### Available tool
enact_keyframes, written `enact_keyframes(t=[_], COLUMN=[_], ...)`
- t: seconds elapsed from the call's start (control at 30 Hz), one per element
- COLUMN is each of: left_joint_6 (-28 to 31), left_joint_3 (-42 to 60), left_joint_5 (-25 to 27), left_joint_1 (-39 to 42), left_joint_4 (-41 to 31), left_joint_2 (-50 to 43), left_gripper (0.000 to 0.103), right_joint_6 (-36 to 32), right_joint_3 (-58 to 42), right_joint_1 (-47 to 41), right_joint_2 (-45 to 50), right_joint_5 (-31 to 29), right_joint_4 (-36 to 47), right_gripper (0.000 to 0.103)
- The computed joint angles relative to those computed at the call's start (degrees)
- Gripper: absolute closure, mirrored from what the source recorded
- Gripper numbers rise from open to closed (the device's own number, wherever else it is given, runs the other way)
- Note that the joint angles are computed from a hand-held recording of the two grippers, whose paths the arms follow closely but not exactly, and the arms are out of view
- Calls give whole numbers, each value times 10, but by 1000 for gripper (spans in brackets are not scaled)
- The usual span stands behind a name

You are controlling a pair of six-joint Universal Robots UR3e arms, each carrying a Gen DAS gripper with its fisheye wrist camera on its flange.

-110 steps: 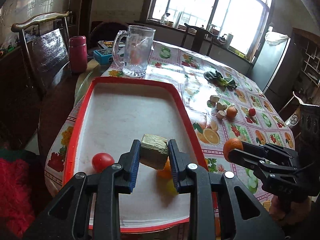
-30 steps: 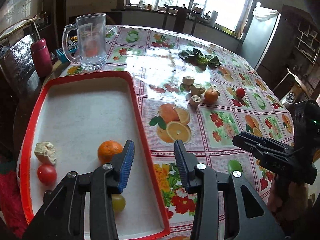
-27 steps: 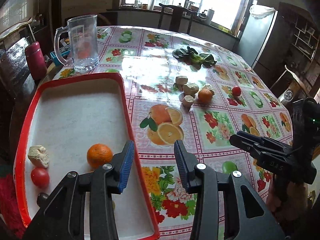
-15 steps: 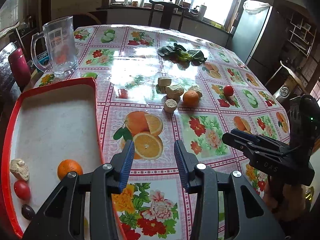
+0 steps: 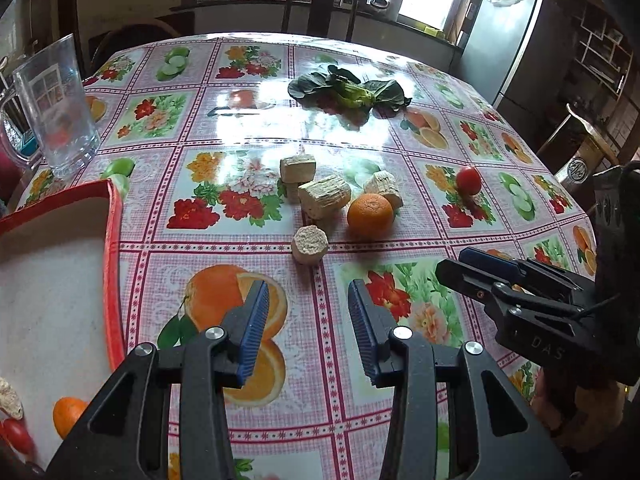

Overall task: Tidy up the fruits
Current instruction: 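Move both open tools back toward the items on the table, then grasp the round white tofu slice with the left tool while the right tool grasps an orange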

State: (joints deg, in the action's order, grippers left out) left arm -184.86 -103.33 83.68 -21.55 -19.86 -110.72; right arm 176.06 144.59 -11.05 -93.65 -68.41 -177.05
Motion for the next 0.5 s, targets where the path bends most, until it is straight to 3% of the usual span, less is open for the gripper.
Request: enact_keyframes(t=[0.37,0.4,0.43,0.5], left_joint_6=[0,2,6,14], left_joint_3=[125,127,127,117], left_joint_5=[8,7,8,-12], left_joint_1=[-3,-3,-2,8], left_joint_4=[-27,-24,-20,-14], left_joint_2=[-107,-111,-112,-107], left_gripper=[64,69,81,82], right_joint_6=[0,-1,-1,0], right_joint_3=[-85,-88,-89,-92], right_joint_1=[16,17,18,25], right_joint_2=[97,99,99,103], right_joint_5=[-5,0,6,12], right_joint_4=[-6,-4,-4,-9], right_gripper=[62,62,62,62])
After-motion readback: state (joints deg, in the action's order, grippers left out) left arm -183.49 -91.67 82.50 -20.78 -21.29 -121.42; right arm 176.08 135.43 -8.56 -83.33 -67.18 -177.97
